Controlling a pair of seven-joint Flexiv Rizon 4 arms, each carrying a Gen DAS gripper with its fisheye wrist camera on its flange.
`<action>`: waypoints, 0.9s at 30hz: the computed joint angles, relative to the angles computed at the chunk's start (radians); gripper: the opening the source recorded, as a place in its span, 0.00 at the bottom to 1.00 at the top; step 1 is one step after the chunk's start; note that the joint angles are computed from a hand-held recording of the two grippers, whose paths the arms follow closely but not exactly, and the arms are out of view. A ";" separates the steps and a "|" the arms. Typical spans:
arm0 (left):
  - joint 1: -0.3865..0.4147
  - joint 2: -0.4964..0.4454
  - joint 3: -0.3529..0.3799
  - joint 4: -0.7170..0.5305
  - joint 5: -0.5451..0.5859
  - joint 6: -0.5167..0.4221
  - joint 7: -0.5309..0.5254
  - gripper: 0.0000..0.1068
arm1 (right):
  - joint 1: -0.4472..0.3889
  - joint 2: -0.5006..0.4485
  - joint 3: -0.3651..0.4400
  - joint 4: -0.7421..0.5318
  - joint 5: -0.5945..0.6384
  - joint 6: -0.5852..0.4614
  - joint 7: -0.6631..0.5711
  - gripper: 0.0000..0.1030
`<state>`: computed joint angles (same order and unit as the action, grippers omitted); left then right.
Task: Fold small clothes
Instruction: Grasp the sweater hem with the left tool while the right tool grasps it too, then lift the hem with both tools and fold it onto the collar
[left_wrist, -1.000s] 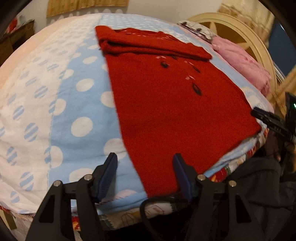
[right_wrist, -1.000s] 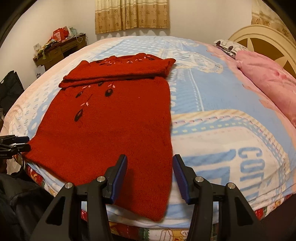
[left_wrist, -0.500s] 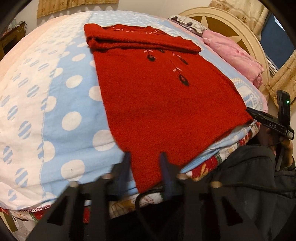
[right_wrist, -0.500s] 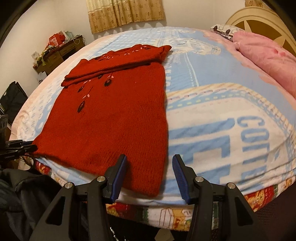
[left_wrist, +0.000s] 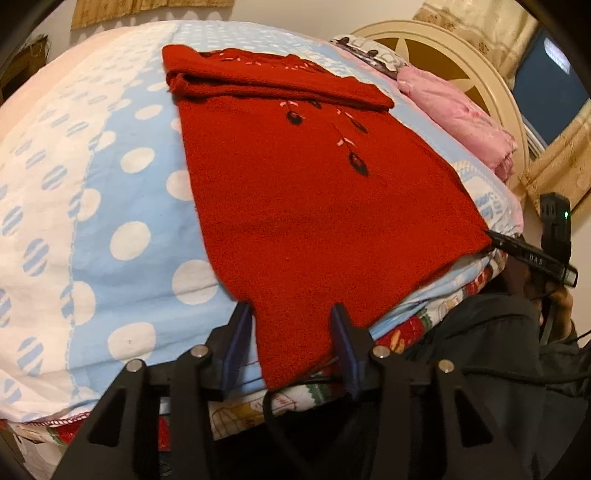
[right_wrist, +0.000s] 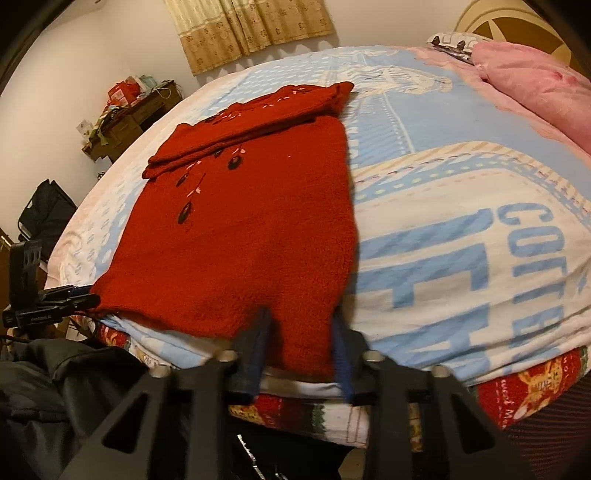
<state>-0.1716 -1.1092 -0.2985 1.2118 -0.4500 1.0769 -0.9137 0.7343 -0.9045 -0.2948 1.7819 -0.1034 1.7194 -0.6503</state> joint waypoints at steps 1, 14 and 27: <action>0.000 0.004 -0.001 0.008 0.006 0.008 0.012 0.38 | 0.000 -0.001 0.000 -0.002 0.001 0.001 0.000 0.22; 0.065 0.033 -0.111 0.108 0.035 0.307 0.141 0.09 | 0.098 -0.014 -0.098 0.026 0.195 0.212 -0.076 0.07; 0.148 -0.025 -0.286 0.011 -0.007 0.299 0.223 0.08 | -0.059 0.015 0.077 -0.069 0.275 0.319 -0.203 0.06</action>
